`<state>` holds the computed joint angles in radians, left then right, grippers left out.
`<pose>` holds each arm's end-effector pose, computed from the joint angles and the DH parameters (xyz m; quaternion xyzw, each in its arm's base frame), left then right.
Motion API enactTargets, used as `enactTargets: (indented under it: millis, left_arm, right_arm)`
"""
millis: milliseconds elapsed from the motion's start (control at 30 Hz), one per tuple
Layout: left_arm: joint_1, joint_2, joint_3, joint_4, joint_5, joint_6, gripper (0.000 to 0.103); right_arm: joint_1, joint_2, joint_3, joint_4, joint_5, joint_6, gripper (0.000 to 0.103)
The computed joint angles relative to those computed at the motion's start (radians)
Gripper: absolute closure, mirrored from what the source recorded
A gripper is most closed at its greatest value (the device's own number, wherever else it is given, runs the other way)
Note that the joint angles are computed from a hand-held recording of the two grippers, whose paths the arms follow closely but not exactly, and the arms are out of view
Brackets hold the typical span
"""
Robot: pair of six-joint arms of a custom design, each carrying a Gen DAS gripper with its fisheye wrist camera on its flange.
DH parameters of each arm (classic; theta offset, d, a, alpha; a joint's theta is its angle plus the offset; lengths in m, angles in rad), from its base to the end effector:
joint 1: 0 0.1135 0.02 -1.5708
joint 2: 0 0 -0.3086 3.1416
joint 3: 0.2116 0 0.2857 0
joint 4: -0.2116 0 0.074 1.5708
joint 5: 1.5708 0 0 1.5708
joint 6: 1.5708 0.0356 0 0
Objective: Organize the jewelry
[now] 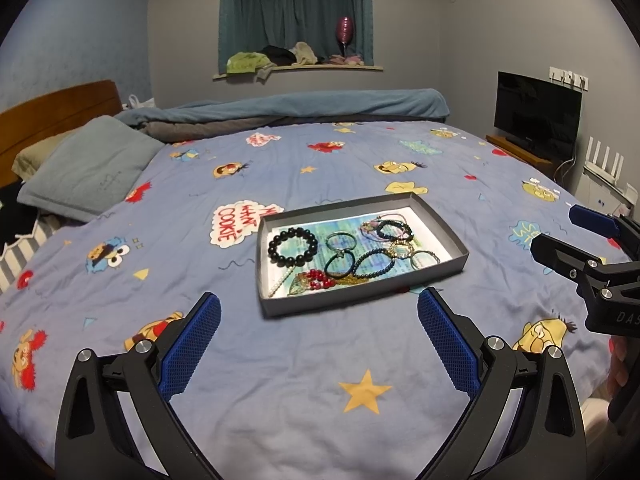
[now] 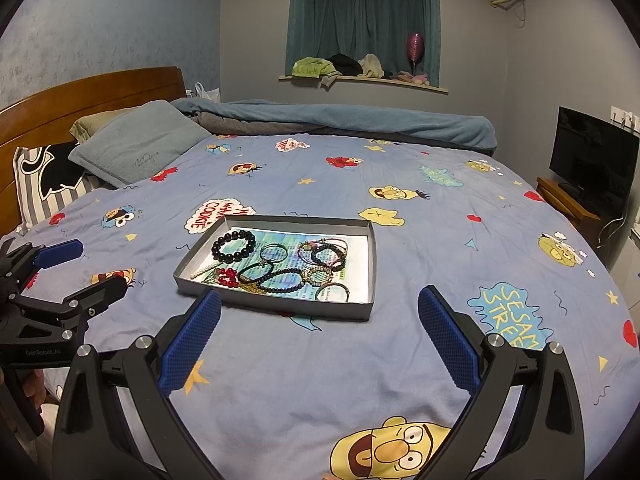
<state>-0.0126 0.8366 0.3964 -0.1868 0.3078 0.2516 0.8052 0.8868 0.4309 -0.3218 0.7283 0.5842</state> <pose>0.1788 -0.0130 0.2145 0.1850 0.8633 -0.0820 0.4623 0.1376 0.1089 0.2130 0.0417 0.8718 -0.0213 0.4876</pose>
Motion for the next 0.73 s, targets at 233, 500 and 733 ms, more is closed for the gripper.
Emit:
enactTargets:
  millis: [233, 500, 733]
  left_arm:
    - [-0.005, -0.002, -0.004, 0.001, -0.002, -0.003, 0.005]
    - [-0.011, -0.003, -0.027, 0.042, 0.022, 0.001, 0.005]
    - [-0.002, 0.092, -0.008, 0.068, -0.012, 0.001, 0.005]
  right_arm:
    - [-0.008, 0.002, -0.008, 0.008, -0.008, -0.004, 0.006]
    - [-0.018, -0.001, -0.009, 0.009, -0.022, -0.009, 0.006]
    - [-0.039, 0.015, -0.017, 0.03, -0.041, -0.024, 0.006]
